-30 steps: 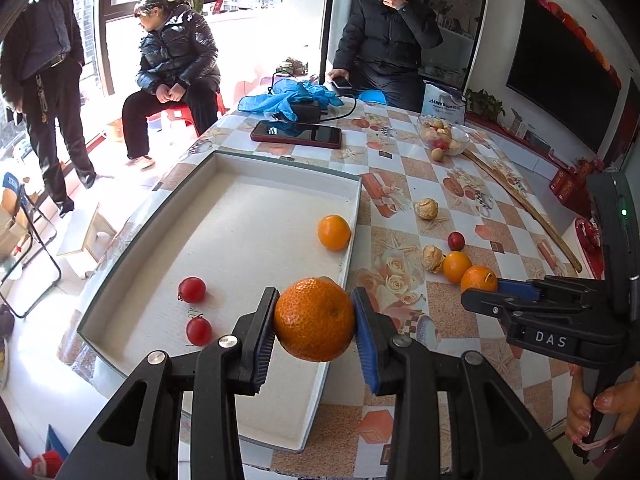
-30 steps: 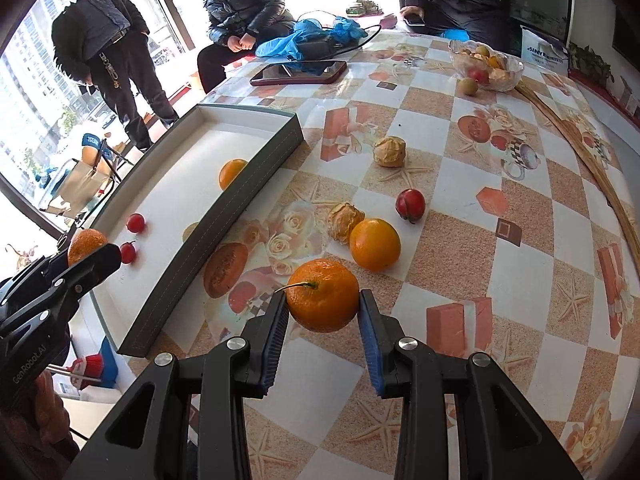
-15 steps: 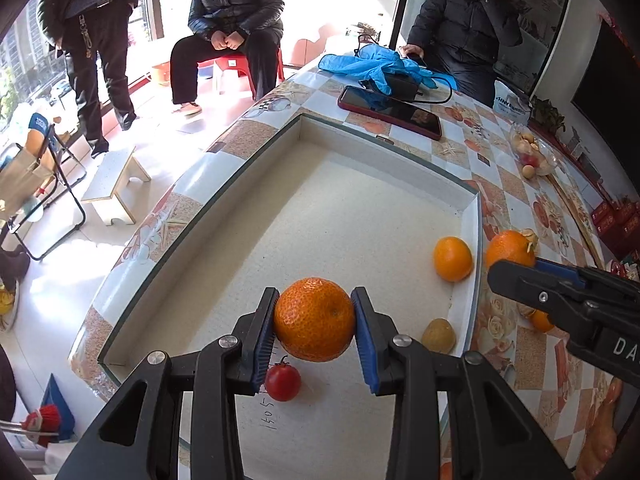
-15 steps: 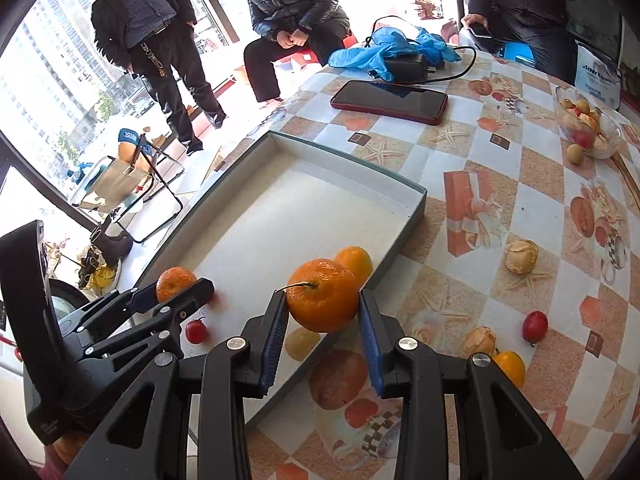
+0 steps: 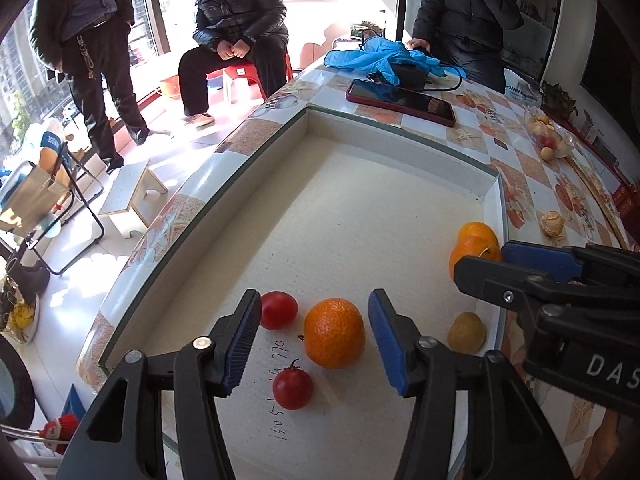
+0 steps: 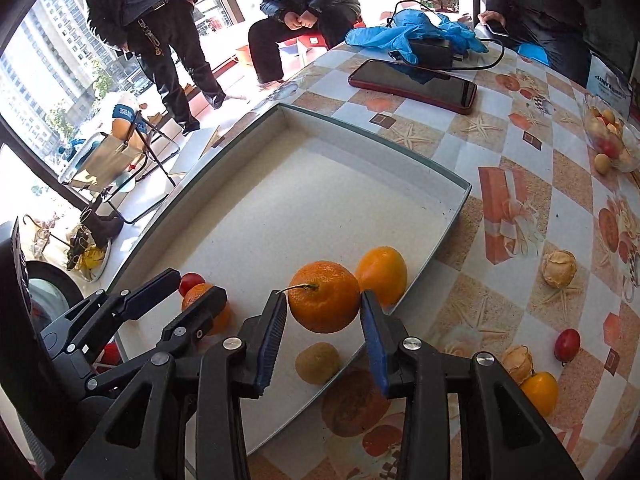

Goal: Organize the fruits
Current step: 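Carry both oranges over the white tray and open both grippers there, then withdraw both grippers from the tray toward the remaining fruits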

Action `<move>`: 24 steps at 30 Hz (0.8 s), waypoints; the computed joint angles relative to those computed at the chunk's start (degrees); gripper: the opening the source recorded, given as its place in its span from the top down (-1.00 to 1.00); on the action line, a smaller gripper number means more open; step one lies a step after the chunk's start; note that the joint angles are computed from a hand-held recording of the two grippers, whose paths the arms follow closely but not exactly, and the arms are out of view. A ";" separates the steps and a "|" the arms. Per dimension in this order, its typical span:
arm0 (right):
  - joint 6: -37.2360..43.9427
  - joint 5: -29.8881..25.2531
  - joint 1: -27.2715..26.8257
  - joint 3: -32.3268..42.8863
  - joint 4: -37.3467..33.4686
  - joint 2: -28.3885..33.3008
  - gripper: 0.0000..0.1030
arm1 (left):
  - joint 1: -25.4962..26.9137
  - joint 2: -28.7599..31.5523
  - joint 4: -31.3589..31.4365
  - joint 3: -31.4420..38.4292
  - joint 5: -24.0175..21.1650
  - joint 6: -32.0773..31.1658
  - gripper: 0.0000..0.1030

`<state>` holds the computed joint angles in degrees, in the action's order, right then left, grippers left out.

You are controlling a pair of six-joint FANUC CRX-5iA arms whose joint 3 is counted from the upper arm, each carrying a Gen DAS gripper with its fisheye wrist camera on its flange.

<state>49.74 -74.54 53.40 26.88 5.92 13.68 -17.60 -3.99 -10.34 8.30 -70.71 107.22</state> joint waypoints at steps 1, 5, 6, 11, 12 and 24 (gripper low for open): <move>-0.19 0.55 0.29 -0.47 0.82 -0.34 -0.28 | -0.61 -0.22 -1.27 0.05 0.29 0.91 -0.53; -1.31 2.40 1.88 -2.60 5.15 -1.97 -0.67 | -1.57 -0.42 -3.26 0.79 -0.30 1.62 -0.55; -1.85 2.07 2.24 -2.94 6.40 -2.18 -0.67 | -1.60 -0.57 -3.34 0.87 -0.43 1.74 -0.55; -7.21 3.73 3.07 -10.27 12.49 -7.16 -1.00 | -2.53 -1.97 -3.61 0.62 0.60 1.73 -0.55; -9.12 4.35 3.11 -12.61 13.99 -8.76 -1.00 | -2.83 -2.19 -3.27 0.57 0.91 1.37 -0.55; -29.47 -0.81 -1.41 -38.02 17.74 -28.22 -1.00 | -15.42 1.23 2.73 1.12 6.52 -6.55 -0.55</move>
